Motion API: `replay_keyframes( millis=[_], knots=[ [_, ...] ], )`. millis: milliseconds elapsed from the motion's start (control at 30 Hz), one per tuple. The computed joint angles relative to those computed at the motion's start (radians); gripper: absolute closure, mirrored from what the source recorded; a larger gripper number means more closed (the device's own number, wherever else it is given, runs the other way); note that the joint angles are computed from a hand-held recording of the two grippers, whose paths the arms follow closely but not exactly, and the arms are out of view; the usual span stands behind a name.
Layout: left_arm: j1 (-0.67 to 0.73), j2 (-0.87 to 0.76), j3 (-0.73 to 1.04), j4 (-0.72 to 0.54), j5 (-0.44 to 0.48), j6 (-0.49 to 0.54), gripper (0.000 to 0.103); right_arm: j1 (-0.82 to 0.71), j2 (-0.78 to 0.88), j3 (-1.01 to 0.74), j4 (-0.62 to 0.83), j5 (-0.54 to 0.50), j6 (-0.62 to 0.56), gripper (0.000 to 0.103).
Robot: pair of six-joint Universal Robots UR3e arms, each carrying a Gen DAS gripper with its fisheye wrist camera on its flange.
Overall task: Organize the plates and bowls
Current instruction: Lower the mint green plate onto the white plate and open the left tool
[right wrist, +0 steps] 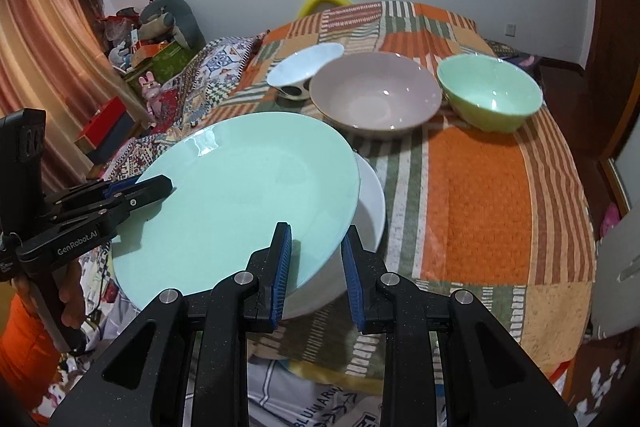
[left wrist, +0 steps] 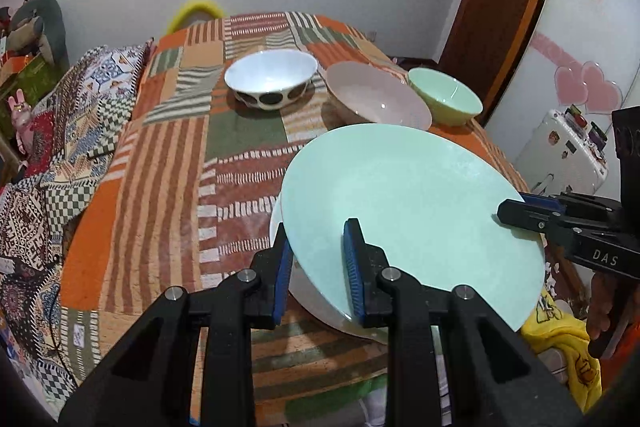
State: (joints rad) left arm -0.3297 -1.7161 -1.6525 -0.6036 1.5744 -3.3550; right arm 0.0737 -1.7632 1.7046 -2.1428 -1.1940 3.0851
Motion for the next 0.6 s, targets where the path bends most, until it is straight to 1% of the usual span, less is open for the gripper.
replay_keyframes(
  millis=[300, 600],
  knots=[
    [0.010, -0.070, 0.009, -0.001, -0.030, -0.009, 0.077, -0.006, 0.012, 0.057, -0.023, -0.003, 0.002, 0.080],
    [0.027, -0.110, 0.021, -0.007, -0.046, -0.002, 0.077, -0.002, 0.033, 0.065, -0.028, -0.014, 0.005, 0.080]
  ],
)
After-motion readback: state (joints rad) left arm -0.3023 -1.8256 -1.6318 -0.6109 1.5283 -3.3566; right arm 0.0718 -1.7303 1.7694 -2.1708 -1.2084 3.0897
